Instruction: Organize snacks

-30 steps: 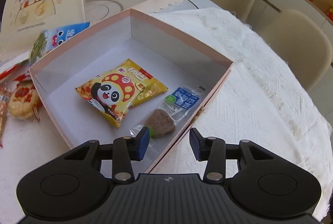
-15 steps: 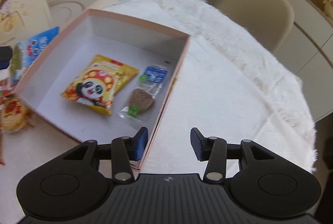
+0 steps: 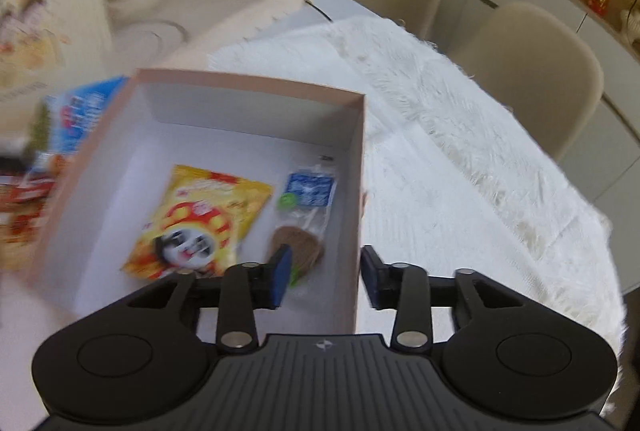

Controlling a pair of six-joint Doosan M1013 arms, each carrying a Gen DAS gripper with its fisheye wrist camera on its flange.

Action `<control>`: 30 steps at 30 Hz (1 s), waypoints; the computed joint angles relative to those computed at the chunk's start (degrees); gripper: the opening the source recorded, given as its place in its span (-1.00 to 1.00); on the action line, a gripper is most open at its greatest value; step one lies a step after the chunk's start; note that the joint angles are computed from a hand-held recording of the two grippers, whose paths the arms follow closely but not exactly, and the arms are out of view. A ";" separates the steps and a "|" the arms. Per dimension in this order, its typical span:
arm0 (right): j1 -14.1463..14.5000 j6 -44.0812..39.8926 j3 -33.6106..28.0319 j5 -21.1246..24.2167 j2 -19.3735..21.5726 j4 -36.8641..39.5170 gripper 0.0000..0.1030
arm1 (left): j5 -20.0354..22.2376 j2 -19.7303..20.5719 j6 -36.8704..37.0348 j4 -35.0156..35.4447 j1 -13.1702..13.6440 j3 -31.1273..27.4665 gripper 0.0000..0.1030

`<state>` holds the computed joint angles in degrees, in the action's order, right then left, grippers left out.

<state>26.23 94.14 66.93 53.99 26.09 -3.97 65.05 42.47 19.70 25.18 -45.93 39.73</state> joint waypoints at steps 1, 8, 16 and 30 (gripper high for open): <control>-0.58 -1.41 1.28 -0.13 -1.27 3.34 0.00 | 2.21 1.73 1.06 1.63 0.59 -2.82 -0.35; -1.82 -9.63 9.20 1.00 -7.97 12.25 0.22 | 20.14 16.52 17.87 1.45 3.30 -28.99 -0.39; -1.13 -12.42 13.50 4.71 -8.95 19.19 0.22 | 18.06 10.84 24.64 -14.83 4.04 -18.68 -0.51; 1.53 -21.65 12.58 1.75 -7.93 22.95 0.23 | 3.12 -6.51 3.43 -12.05 -4.28 11.59 -0.55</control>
<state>27.76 72.49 79.51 55.74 18.15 18.98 68.17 35.95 23.12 13.12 -50.21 51.32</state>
